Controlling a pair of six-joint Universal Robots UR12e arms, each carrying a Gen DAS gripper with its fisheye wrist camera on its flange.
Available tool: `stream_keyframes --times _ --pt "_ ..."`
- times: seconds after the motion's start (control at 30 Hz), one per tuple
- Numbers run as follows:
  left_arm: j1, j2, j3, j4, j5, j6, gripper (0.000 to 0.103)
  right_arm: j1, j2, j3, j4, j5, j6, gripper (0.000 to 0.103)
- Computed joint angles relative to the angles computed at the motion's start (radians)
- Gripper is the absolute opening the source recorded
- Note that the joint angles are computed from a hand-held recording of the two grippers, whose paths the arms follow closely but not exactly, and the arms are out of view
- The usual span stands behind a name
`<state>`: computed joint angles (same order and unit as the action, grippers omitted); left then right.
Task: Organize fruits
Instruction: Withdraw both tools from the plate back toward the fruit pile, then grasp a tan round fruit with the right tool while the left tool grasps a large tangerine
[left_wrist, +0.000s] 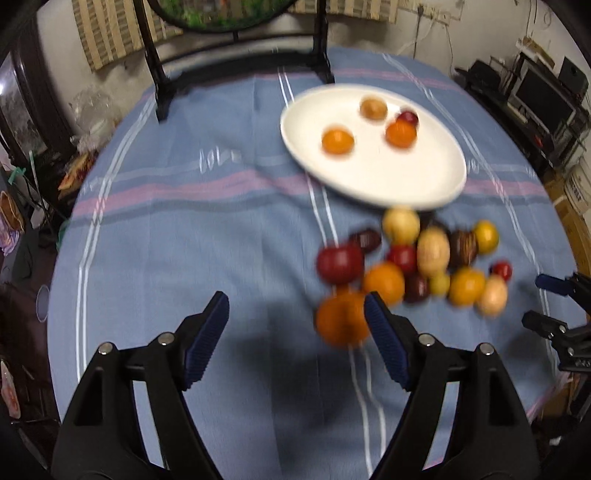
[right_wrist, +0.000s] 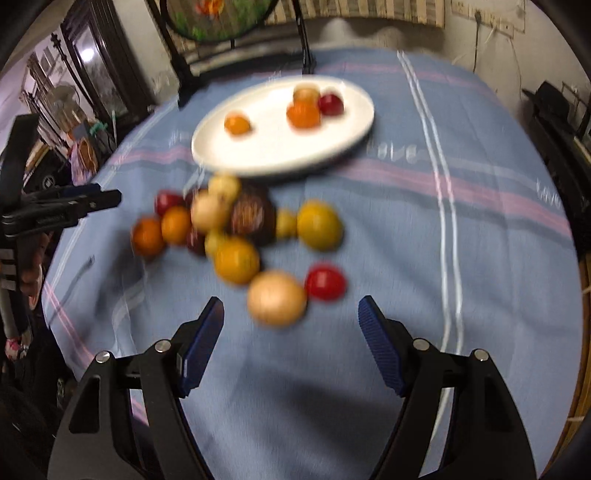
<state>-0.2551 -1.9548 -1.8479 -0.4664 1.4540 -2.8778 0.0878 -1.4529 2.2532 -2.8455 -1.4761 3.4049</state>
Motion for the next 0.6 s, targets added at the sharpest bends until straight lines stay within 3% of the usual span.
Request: stream_keyframes --times 0.43,0.5,0.57,0.6 --pt "-0.005 0.021 -0.044 -0.035 0.009 0.015 0.077 0.022 0.089 -0.041 -0.003 -0.016 0.061 0.075" --pt "-0.005 0.018 -0.040 -0.043 0.003 0.016 0.077 0.026 0.089 -0.048 0.009 -0.027 0.039 0.057" --pt "-0.007 0.010 -0.032 -0.051 -0.005 0.012 0.078 0.016 0.085 -0.048 0.018 0.014 0.019 0.044" --pt "-0.010 0.005 -0.028 -0.053 -0.005 0.011 0.078 0.018 0.079 -0.050 0.036 0.006 0.013 0.044"
